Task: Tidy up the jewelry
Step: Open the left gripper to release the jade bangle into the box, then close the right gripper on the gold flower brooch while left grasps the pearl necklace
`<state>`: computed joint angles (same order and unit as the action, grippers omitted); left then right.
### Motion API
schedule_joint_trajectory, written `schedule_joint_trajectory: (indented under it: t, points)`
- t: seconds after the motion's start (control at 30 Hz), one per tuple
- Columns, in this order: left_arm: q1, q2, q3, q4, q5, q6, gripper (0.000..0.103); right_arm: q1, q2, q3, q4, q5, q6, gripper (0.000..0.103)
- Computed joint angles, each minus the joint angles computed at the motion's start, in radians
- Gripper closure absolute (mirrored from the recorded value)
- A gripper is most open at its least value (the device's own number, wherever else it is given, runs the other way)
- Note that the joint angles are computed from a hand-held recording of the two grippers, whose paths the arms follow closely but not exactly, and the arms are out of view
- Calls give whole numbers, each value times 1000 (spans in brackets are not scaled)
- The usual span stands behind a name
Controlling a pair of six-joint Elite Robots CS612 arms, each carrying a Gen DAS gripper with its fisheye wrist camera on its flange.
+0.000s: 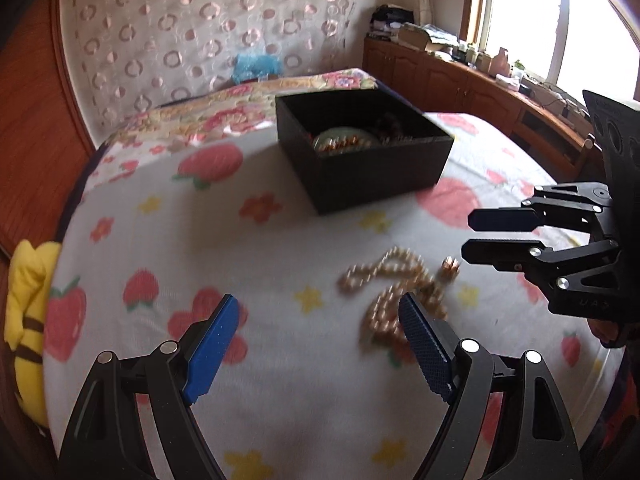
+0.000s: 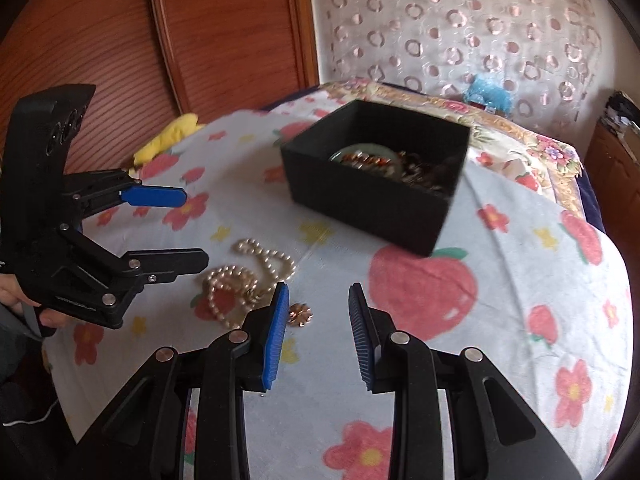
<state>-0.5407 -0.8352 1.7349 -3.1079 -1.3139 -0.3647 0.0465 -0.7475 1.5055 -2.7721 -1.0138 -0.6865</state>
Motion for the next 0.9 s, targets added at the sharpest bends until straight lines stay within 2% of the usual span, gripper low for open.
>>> schedule_joint_trajectory:
  t: [0.07, 0.13, 0.3, 0.33, 0.37, 0.63, 0.9]
  points:
    - [-1, -3, 6, 4, -9, -6, 25, 6, 3, -9, 24, -7, -12, 69]
    - [-2, -5, 12, 2, -21, -6, 30, 9, 5, -11, 40, -11, -25, 70]
    - [-8, -11, 19, -2, -61, -2, 38, 15, 8, -13, 56, -29, -43, 71]
    - [-10, -12, 19, -3, -63, 0, 40, 16, 7, -11, 52, -37, -47, 76]
    - [-11, -11, 18, -7, -67, 3, 42, 17, 7, -8, 42, -44, -50, 85]
    - [-6, 2, -10, 15, -107, -7, 70, 17, 7, 5, -8, -78, -67, 86]
    - [-1, 14, -42, 60, -97, -6, 73, 13, 10, 6, -13, -61, -61, 86]
